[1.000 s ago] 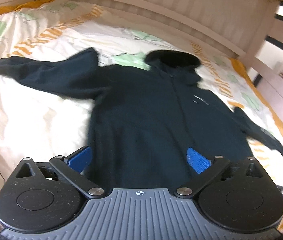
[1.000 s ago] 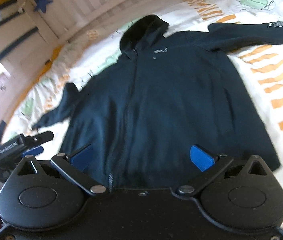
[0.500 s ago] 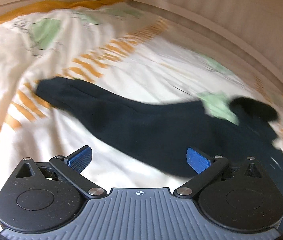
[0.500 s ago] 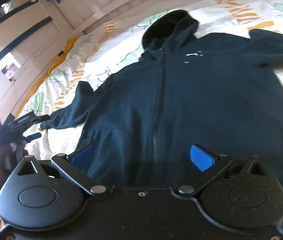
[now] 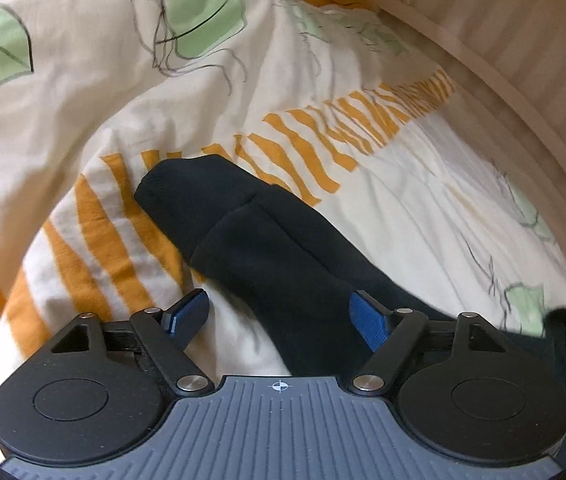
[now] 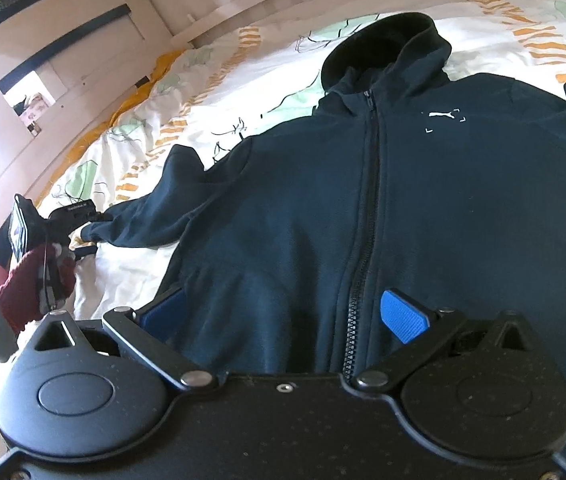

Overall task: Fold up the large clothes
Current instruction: 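Reach the left tool to the nearest sleeve cuff and grasp it, then lift the held sleeve and fold it across the hoodie body, then release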

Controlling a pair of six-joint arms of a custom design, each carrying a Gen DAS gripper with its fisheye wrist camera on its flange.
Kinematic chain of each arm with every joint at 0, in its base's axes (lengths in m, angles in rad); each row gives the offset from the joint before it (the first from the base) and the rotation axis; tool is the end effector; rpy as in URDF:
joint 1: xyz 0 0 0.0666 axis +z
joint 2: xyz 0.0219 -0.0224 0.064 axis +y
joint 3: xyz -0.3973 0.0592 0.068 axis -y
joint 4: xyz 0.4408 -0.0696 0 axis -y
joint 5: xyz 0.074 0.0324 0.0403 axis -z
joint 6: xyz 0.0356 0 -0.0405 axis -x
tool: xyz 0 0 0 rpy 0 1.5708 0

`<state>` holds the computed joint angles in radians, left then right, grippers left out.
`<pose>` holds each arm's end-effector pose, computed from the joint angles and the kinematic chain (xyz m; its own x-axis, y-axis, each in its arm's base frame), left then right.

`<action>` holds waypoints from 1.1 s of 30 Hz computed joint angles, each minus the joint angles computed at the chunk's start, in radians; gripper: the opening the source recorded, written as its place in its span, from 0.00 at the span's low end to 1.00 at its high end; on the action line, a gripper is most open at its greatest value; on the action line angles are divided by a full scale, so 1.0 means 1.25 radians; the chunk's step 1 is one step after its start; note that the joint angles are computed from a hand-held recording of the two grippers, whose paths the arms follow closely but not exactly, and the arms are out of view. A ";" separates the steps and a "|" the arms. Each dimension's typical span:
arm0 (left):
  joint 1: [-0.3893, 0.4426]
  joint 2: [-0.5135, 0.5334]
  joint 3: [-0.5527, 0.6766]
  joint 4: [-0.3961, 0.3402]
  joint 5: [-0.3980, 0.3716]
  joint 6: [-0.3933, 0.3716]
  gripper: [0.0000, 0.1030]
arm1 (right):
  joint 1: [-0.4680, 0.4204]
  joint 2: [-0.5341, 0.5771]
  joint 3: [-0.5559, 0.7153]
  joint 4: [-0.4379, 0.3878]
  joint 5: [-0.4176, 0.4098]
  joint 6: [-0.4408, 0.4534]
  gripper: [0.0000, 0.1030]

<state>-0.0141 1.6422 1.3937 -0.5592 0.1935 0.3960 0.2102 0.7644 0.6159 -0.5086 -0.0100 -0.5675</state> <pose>0.6203 -0.0160 0.3348 -0.7233 -0.3684 -0.5841 -0.1434 0.9075 -0.3948 0.2981 0.0636 0.3223 -0.6201 0.4173 -0.6644 0.1386 0.8918 0.4307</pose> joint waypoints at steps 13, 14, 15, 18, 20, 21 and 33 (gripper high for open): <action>-0.037 -0.082 -0.001 0.067 -0.001 0.004 0.07 | -0.042 -0.026 -0.015 -0.020 -0.013 0.003 0.99; -0.049 -0.100 0.001 0.066 0.005 -0.016 0.07 | -0.046 -0.032 -0.017 -0.025 -0.013 0.004 0.99; -0.062 -0.104 0.010 0.066 0.003 -0.031 0.07 | -0.048 -0.042 -0.021 -0.031 -0.009 0.006 0.99; -0.109 -0.141 0.021 0.064 -0.001 -0.089 0.07 | -0.041 -0.066 -0.027 -0.054 0.027 0.019 0.99; -0.148 -0.162 0.031 0.066 -0.004 -0.114 0.07 | -0.037 -0.090 -0.037 -0.071 0.050 0.022 0.99; -0.164 -0.164 0.035 0.068 -0.003 -0.121 0.07 | -0.037 -0.099 -0.041 -0.075 0.055 0.021 0.99; -0.398 -0.153 0.044 0.075 -0.007 -0.194 0.08 | -0.058 -0.219 -0.126 -0.095 0.162 0.017 0.99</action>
<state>-0.5119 1.4507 1.4487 -0.4655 0.1853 0.1540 0.1382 0.4910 0.4585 -0.6270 0.1923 -0.5466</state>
